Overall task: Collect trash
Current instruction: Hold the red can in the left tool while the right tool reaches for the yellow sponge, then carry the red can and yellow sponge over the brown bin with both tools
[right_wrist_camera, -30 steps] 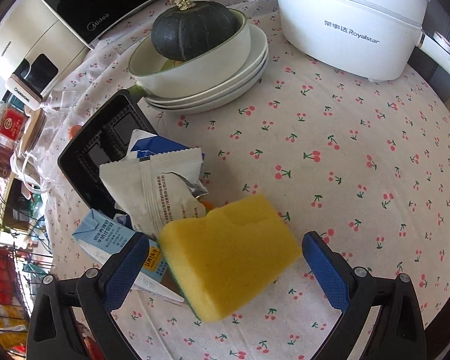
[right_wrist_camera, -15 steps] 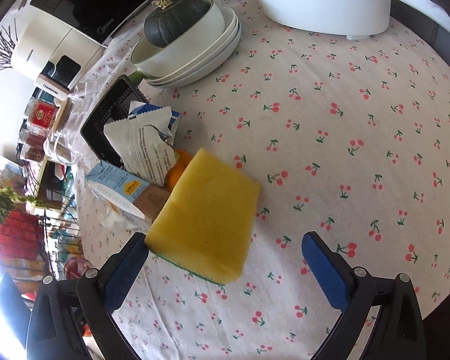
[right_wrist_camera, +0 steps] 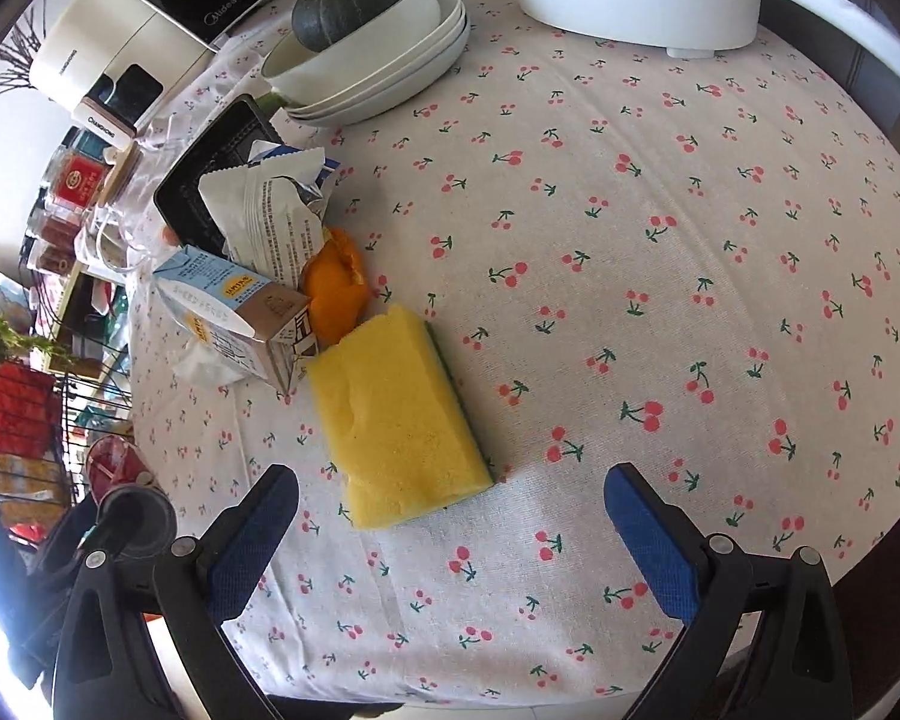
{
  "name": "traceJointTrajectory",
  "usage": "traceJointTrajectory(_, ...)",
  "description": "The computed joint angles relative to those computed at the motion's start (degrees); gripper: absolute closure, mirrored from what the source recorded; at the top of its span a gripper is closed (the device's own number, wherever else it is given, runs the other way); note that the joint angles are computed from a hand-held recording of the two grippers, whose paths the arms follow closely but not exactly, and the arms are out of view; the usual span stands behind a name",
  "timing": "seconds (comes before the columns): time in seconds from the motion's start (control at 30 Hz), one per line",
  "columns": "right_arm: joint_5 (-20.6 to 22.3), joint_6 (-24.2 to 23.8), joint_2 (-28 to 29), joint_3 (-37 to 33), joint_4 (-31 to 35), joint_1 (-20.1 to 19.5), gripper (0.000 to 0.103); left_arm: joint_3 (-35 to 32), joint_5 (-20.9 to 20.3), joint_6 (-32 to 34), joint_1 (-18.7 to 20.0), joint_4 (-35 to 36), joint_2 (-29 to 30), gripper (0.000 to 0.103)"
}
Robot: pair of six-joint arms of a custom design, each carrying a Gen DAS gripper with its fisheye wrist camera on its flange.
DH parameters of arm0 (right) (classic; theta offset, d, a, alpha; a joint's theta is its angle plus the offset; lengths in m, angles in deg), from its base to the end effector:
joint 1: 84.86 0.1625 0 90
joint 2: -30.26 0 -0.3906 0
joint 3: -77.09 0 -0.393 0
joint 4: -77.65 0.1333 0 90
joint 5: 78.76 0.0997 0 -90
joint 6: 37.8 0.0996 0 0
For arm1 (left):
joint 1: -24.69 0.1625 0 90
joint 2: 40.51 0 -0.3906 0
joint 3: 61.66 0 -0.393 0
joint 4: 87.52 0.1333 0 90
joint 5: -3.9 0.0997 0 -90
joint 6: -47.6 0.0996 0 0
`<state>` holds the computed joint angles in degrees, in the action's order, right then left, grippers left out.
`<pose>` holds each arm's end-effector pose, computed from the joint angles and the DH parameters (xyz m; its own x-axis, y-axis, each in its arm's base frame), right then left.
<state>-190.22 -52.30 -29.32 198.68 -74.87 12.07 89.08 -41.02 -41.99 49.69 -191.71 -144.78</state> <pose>0.1544 -0.4675 0.0605 -0.8646 -0.3541 0.3564 -0.3482 0.9337 0.0830 -0.1143 -0.2782 0.1434 -0.7659 -0.3516 -0.5383 0.0498 0.8023 -0.5948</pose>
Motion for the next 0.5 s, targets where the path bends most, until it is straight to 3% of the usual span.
traceJointTrajectory(0.23,-7.9,-5.0,8.0,1.4,-11.5,3.6,0.013,0.1,-0.4,0.0,-0.2,0.7,-0.2,0.014)
traceJointTrajectory(0.3,-10.9,-8.1,9.9,1.9,-15.5,5.1,0.023,0.1,-0.4,0.0,-0.3,1.0,-0.3,0.014)
traceJointTrajectory(0.37,-11.5,-10.8,10.5,2.3,-17.0,5.8,0.041,0.0,-0.4,-0.2,-0.5,1.4,-0.4,0.014)
traceJointTrajectory(0.5,-12.0,-12.1,9.1,3.5,-17.4,6.5,0.042,0.1,-0.6,-0.6,-1.5,1.4,-0.3,0.014)
